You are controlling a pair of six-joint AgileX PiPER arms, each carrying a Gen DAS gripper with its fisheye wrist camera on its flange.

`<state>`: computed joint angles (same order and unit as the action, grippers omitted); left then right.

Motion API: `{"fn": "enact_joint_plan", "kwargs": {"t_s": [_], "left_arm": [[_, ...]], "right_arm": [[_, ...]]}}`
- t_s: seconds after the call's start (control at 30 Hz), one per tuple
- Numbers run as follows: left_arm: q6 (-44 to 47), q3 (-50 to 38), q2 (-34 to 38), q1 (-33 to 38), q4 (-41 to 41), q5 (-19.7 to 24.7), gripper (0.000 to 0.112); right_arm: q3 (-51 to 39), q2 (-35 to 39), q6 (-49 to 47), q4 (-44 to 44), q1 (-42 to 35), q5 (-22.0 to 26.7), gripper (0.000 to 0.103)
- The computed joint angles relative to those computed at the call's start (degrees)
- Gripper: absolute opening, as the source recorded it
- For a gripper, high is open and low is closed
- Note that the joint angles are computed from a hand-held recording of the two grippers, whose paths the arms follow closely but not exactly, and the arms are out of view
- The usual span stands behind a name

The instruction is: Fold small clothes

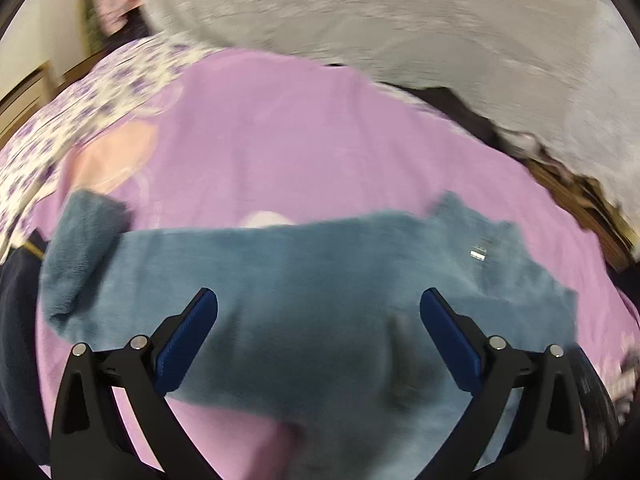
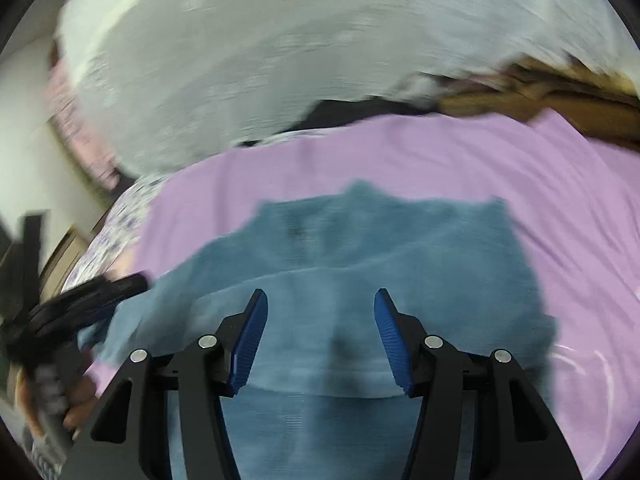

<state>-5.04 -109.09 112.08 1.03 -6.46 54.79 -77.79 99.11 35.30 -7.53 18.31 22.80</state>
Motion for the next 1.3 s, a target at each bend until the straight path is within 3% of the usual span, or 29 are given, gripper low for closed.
{"fn": "enact_joint_plan", "kwargs": {"t_s": [0.07, 0.17, 0.23, 0.27, 0.33, 0.4, 0.47, 0.6, 0.67, 0.73, 0.77, 0.87, 1.0, 1.1, 1.17, 1.23, 1.3], "left_arm": [[5.25, 3.56, -2.24, -2.37, -2.87, -1.39, 0.099], [6.77, 6.85, -2.52, -7.05, 1.13, -3.84, 0.099], [2.44, 7.88, -0.04, -10.79, 10.34, -5.14, 0.099], [-0.27, 6.00, 3.30, -11.94, 14.73, -3.15, 0.099], [-2.01, 6.13, 5.30, -12.49, 17.17, -3.79, 0.099], [-3.27, 7.99, 3.58, -13.10, 18.95, -5.38, 0.099], [-3.64, 8.98, 2.29, -13.14, 19.43, -6.13, 0.099], [-2.01, 9.94, -0.63, -10.00, 12.44, -9.25, 0.099], [-1.60, 8.51, 0.55, -8.99, 10.82, -8.23, 0.099], [-2.25, 3.32, 5.44, -9.49, 13.05, -2.42, 0.099], [-2.50, 3.53, 6.26, -9.79, 14.27, -2.34, 0.099], [-4.89, 5.99, 4.71, -11.85, 19.81, -4.77, 0.099], [-1.83, 7.01, 1.56, -8.87, 11.91, -6.05, 0.099], [-0.50, 6.53, 1.67, -7.97, 8.31, -4.86, 0.099], [-1.39, 3.74, 5.47, -9.51, 12.02, -1.48, 0.099], [-5.42, 7.96, 3.95, -12.29, 19.81, -5.06, 0.099], [-5.93, 10.25, 1.25, -12.43, 20.72, -5.95, 0.099]], "right_arm": [[2.05, -0.34, -7.04, 8.99, -4.63, -0.80, 0.033], [4.76, -0.23, -13.40, 16.37, -9.80, -0.53, 0.030], [7.13, 0.75, -19.22, 21.84, -13.30, 0.99, 0.015], [8.28, 1.61, -24.95, 27.57, -15.09, 0.83, 0.000], [10.86, 1.65, -35.01, 39.02, -17.53, -0.93, 0.000], [10.74, 1.49, -41.16, 46.05, -19.39, 0.80, 0.000], [10.30, 0.01, -40.42, 43.91, -18.60, -0.95, 0.004], [3.18, 1.48, -26.84, 29.04, -17.11, -0.49, 0.006], [-4.22, 6.18, -21.42, 22.71, -17.61, 3.45, 0.007], [-12.43, 12.81, -15.01, 16.38, -17.81, 9.66, 0.005], [-14.31, 15.21, -14.46, 16.66, -18.19, 11.06, 0.002], [-9.17, 12.14, -15.96, 18.08, -18.29, 6.33, 0.005], [6.19, -0.84, -16.00, 14.75, -15.79, -2.65, 0.011], [12.98, -5.42, -16.43, 14.45, -14.64, -4.43, 0.028], [14.96, -3.61, -20.90, 18.91, -15.01, -4.20, 0.026], [16.25, -3.67, -20.73, 18.94, -14.62, -5.89, 0.025], [15.99, -5.24, -15.15, 13.47, -13.71, -5.19, 0.030]]}}
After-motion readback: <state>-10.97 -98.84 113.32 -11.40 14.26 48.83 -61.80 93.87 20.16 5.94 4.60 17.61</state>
